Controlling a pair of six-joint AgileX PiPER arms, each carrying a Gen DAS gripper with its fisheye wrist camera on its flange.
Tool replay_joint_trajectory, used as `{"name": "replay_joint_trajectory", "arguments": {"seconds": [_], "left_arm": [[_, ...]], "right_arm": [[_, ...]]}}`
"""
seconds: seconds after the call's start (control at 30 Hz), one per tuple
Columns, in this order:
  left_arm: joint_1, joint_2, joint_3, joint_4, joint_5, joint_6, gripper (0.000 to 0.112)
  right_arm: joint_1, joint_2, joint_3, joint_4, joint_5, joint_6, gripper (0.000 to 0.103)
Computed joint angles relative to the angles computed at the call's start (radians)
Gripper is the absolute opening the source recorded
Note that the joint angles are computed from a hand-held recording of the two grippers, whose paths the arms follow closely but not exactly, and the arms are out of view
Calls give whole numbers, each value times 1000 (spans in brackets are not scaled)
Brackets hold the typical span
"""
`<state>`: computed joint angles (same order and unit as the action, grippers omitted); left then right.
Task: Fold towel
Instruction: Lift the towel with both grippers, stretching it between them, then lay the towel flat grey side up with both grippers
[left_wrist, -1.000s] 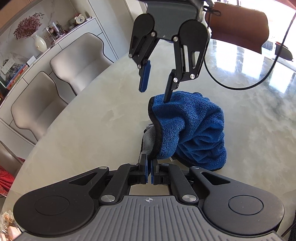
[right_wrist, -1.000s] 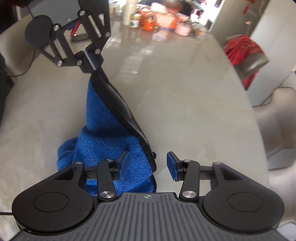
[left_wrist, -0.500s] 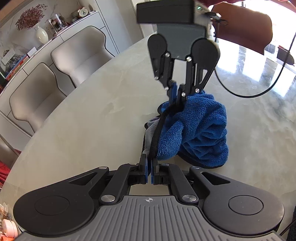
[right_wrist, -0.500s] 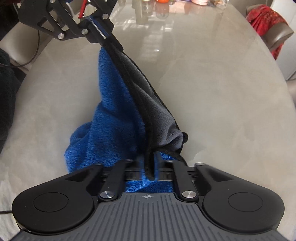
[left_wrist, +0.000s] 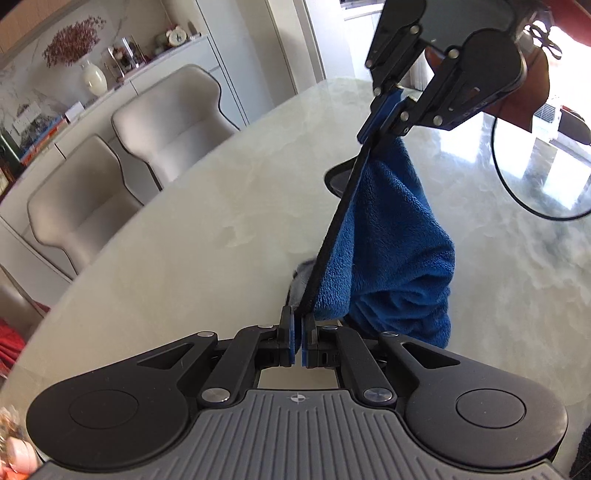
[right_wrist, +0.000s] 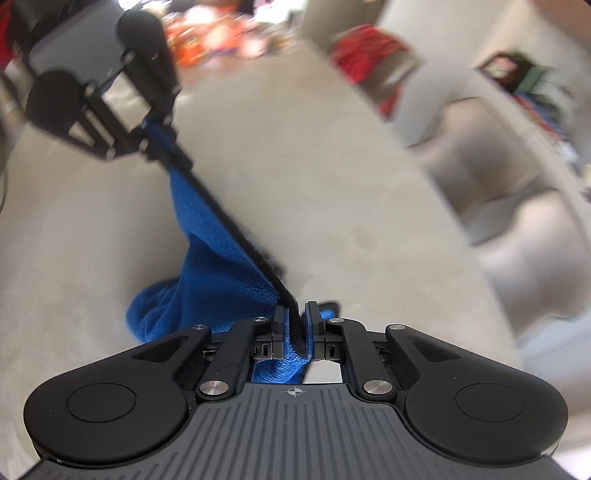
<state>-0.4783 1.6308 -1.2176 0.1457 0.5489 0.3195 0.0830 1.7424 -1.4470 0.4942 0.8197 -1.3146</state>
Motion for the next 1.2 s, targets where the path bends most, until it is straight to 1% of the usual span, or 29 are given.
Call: {"name": "replay_joint_trajectory", "arguments": {"seconds": [0.1,0.17,0.27,0.33,0.4,0.43,0.5,0.57,0.7,0.83,0.87,0.9,0.97,1.03,1.13,1.17,1.2], "left_arm": [[-15,5,-62,67,15,-28,2],[-23,15,-120,111,33,-43,2],[-29,35,-225,151,70,-50,2],[-32,48,-277,167,90,-52,2],[-45,63,-347,221,113,-72,2],[-51,67,-371,243,121,-81,2],[-63,62,-396,278,128,-99,2],[-90,45,-395,333,129,-137,2],[-141,-24,-314,399,131,-194,2],[-226,-118,-104,479,130,-300,2],[-249,-133,-49,494,131,-334,2],[-267,-145,-1,500,130,-362,2],[-299,-184,131,467,118,-406,2],[-333,-185,221,439,103,-464,2],[-381,-171,339,384,63,-537,2],[-388,-171,366,382,52,-560,2],[-395,-171,393,380,40,-584,2]], "right_arm": [[-5,-57,37,13,-63,67,9],[-11,-76,22,9,-78,100,9],[-17,-89,-3,0,-86,121,9],[-40,-97,-37,7,-73,114,9],[-59,-104,-75,16,-66,113,9],[-56,-106,-74,20,-81,113,9],[-62,-137,-66,45,-104,108,9],[-71,-169,-59,66,-103,99,9],[-62,-236,-6,48,-114,112,9],[-64,-341,151,44,-113,108,9],[-49,-362,165,11,-87,158,9],[-43,-388,212,-4,-81,180,9],[-27,-429,325,-26,-84,217,9],[-14,-457,434,-34,-86,252,9],[12,-486,556,-47,-98,302,9],[35,-516,622,-76,-90,357,9],[47,-519,656,-86,-93,384,9]]}}
